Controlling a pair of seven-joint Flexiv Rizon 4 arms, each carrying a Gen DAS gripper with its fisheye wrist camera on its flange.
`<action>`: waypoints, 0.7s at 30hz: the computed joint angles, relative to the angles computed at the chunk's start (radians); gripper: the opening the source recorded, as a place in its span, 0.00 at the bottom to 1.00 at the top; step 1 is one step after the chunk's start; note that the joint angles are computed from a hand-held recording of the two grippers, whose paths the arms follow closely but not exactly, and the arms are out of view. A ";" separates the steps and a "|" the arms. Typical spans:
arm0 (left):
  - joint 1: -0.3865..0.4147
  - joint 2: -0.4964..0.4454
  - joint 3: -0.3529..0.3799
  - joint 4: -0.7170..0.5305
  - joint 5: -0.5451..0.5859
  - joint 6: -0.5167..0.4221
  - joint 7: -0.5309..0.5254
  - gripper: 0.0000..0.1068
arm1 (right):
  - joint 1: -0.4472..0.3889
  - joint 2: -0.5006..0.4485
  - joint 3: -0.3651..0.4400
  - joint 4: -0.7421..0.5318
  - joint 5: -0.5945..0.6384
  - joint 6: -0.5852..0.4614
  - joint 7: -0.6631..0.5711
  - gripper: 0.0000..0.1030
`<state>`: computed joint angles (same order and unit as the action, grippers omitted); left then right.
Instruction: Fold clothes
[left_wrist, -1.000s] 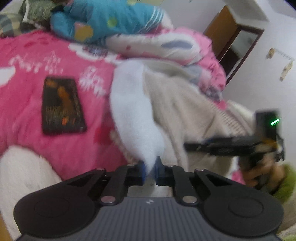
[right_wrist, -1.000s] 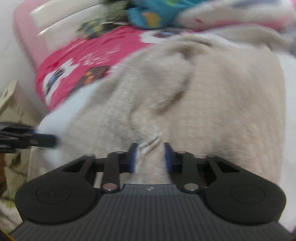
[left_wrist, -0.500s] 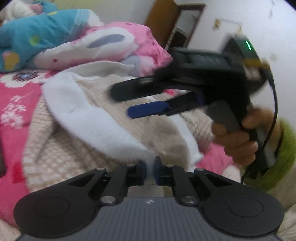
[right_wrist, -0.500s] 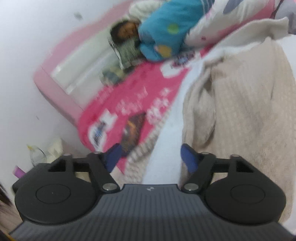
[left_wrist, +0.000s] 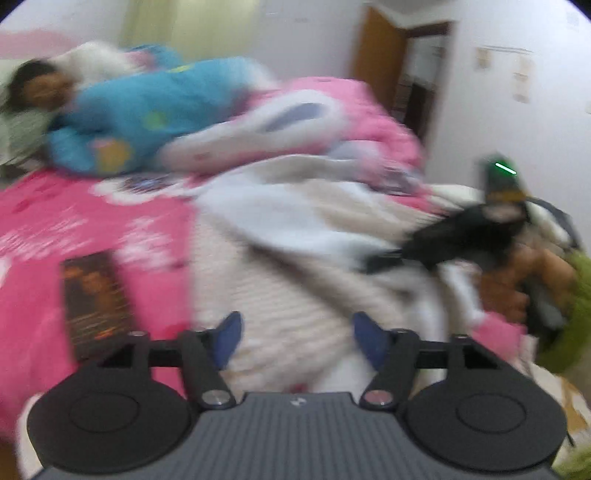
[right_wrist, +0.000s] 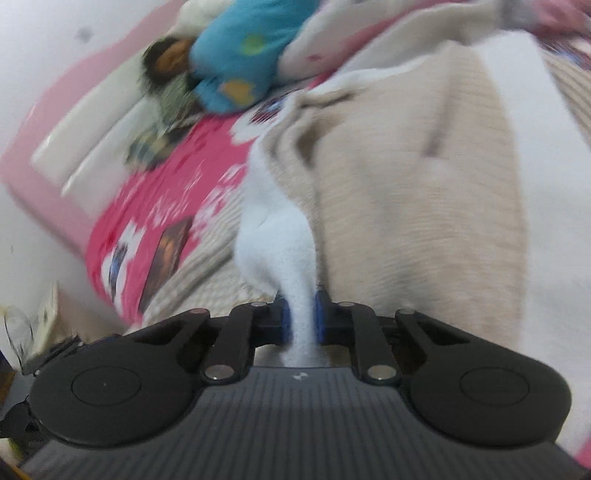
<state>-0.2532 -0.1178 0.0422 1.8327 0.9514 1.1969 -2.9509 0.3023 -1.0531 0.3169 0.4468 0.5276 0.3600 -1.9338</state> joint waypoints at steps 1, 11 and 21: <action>0.021 -0.008 0.002 0.017 -0.072 0.012 0.021 0.75 | -0.009 -0.014 0.010 -0.012 0.016 -0.004 0.021 0.11; -0.005 -0.046 0.090 -0.007 -0.244 -0.071 0.039 0.15 | -0.031 -0.004 0.033 0.051 0.076 0.069 0.026 0.11; 0.133 0.110 0.071 -0.175 0.102 -0.493 0.305 0.10 | -0.038 0.012 0.051 0.039 0.106 0.040 0.066 0.11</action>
